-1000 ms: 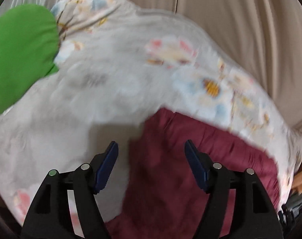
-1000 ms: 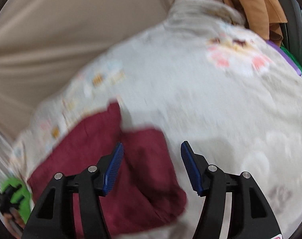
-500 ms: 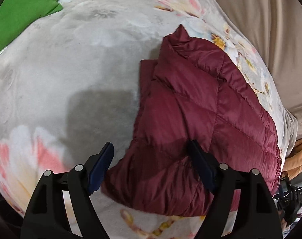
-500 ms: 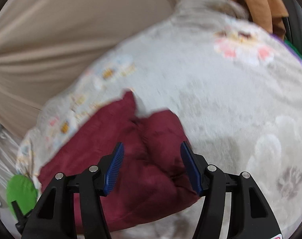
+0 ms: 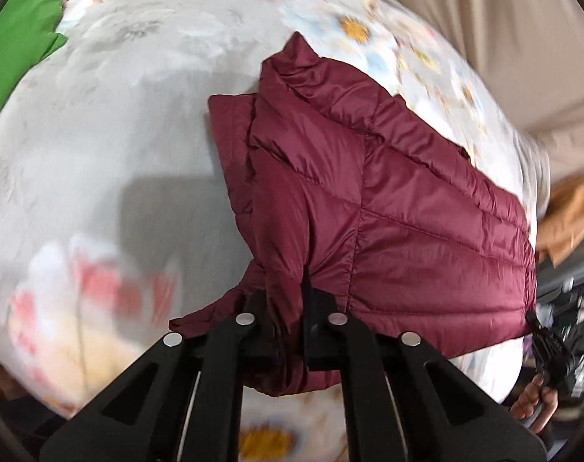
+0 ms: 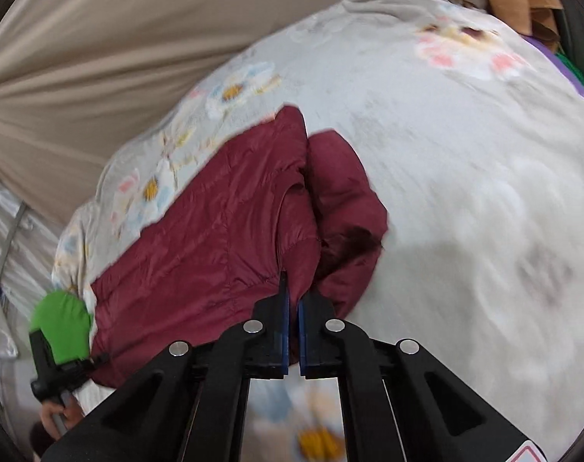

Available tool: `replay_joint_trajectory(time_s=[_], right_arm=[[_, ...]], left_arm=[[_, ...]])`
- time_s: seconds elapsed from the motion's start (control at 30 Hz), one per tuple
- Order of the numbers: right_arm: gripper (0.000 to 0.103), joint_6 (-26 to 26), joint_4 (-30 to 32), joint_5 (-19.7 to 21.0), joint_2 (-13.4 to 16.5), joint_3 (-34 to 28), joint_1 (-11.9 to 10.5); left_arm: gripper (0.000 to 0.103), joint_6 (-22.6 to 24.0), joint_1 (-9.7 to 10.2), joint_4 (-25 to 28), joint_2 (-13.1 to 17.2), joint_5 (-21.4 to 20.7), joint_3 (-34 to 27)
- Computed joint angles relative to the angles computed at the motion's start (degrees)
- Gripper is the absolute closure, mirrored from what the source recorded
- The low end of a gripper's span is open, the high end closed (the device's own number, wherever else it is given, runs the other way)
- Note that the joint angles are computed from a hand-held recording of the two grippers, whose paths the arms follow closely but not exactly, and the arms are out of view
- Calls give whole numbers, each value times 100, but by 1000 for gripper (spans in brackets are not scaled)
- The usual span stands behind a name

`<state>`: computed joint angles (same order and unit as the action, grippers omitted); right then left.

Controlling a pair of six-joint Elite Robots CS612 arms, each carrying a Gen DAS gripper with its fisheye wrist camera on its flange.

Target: Fold large clothes

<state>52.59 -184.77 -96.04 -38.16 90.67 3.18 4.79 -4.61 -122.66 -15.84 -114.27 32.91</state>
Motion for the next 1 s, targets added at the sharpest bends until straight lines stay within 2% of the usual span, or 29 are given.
replay_joint_trajectory(time_s=[0.1, 0.17, 0.23, 0.3, 0.33, 0.37, 0.43, 0.47, 0.5, 0.53, 0.6, 0.63, 0.73, 0.77, 0.83, 0.9, 0.93, 0.97, 1.0], right_arm=[[100, 270, 351, 152, -194, 450, 104], [100, 468, 554, 282, -207, 604, 143], [98, 486, 932, 315, -185, 594, 173], [95, 447, 1092, 64, -227, 541, 219], [90, 417, 1078, -126, -268, 516, 243], [88, 340, 945, -471, -321, 495, 280], [72, 200, 634, -860, -371, 458, 291], [54, 113, 412, -1042, -364, 404, 270], [45, 36, 228, -1103, -343, 378, 238], [45, -52, 70, -1083, -320, 362, 182], [43, -105, 18, -876, -191, 125, 39], [43, -87, 41, -810, -132, 24, -23], [43, 4, 231, -612, 119, -344, -174], [43, 71, 335, -502, 196, -447, -224], [48, 151, 632, -405, 316, -648, -230], [92, -42, 760, -354, 368, -782, -211], [93, -198, 582, -427, 369, -788, -182], [95, -378, 164, -678, 352, -769, -123], [96, -488, -80, -783, 327, -725, -103]], left_arm=[[97, 415, 9, 41, -445, 253, 853], [97, 498, 4, 53, -601, 410, 1231], [92, 367, -3, -155, -697, 519, 1546], [88, -1, 8, -453, -781, 513, 1714], [88, -251, 20, -706, -846, 506, 1806], [83, -497, 36, -1078, -925, 480, 1919], [63, -795, 44, -1754, -1009, 489, 2017], [47, -961, 39, -2179, -1022, 511, 2023], [35, -1053, 27, -2421, -993, 500, 1950], [32, -1060, 10, -2522, -907, 469, 1774], [28, -1008, -27, -2394, -660, 496, 1323], [28, -1030, -53, -2153, -490, 580, 1021], [28, -1250, -49, -1101, 97, 425, -38], [30, -1403, -74, -846, 283, 527, -330], [39, -1314, -92, -720, 398, 512, -455], [73, -1032, -147, -742, 401, 705, -439], [83, -974, -162, -900, 355, 752, -339], [91, -969, -150, -902, 400, 698, -440], [93, -1045, -135, -997, 417, 627, -496]])
